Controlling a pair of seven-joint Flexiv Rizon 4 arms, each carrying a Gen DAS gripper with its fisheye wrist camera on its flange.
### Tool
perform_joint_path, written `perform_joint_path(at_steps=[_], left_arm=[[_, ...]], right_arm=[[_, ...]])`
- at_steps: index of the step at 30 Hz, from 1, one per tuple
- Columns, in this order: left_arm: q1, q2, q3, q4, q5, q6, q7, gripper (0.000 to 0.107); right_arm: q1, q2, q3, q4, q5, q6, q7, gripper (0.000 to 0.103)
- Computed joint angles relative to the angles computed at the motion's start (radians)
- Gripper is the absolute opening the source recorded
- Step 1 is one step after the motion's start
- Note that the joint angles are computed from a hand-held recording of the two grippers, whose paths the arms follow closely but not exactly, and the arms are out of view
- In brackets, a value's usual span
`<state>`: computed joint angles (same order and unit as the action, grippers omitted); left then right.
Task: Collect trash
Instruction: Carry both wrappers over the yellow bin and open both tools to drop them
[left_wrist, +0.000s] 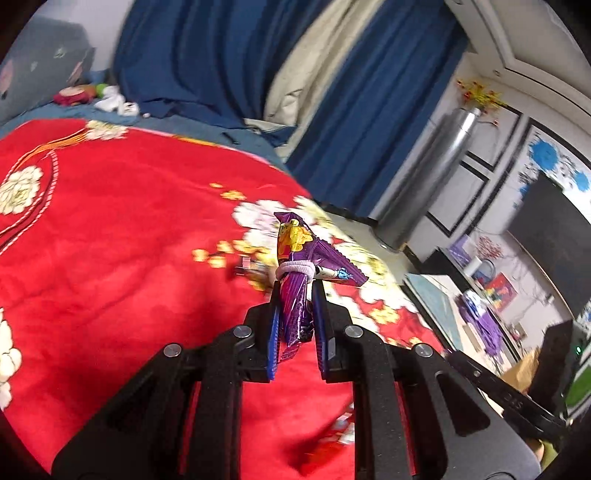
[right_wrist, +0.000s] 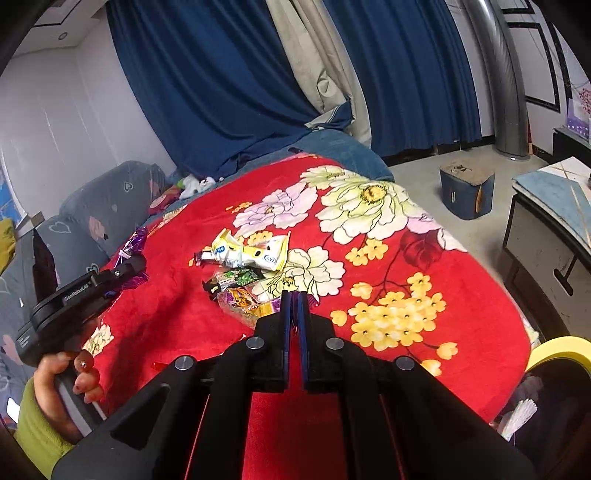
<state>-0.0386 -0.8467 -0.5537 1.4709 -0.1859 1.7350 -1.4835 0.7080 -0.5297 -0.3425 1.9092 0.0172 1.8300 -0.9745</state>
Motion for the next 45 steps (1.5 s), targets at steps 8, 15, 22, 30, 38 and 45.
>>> perform_joint_path(at_steps=[8,15,22,30,38,45], left_arm=[[0.007,-0.012,-0.092,0.002,0.053,-0.014,0.071,0.010],[-0.016,-0.024,-0.128,-0.001,0.060,-0.041,0.155,0.010],[-0.047,-0.025,-0.141,0.008,0.061,-0.047,0.225,0.010],[-0.082,-0.031,-0.149,0.013,0.051,-0.081,0.312,0.010],[-0.115,-0.028,-0.150,0.030,0.033,-0.094,0.385,0.010],[-0.135,-0.027,-0.149,0.037,0.019,-0.106,0.431,0.010]], right_arm=[[0.077,0.036,-0.092,0.059,0.055,0.025,-0.023,0.004],[0.158,0.068,-0.193,0.116,0.128,0.039,-0.052,0.004],[0.236,0.097,-0.286,0.177,0.187,0.051,-0.077,0.004],[0.349,0.114,-0.420,0.240,0.251,0.064,-0.103,0.004],[0.418,0.124,-0.505,0.306,0.300,0.074,-0.104,0.004],[0.492,0.129,-0.603,0.370,0.336,0.091,-0.103,0.004]])
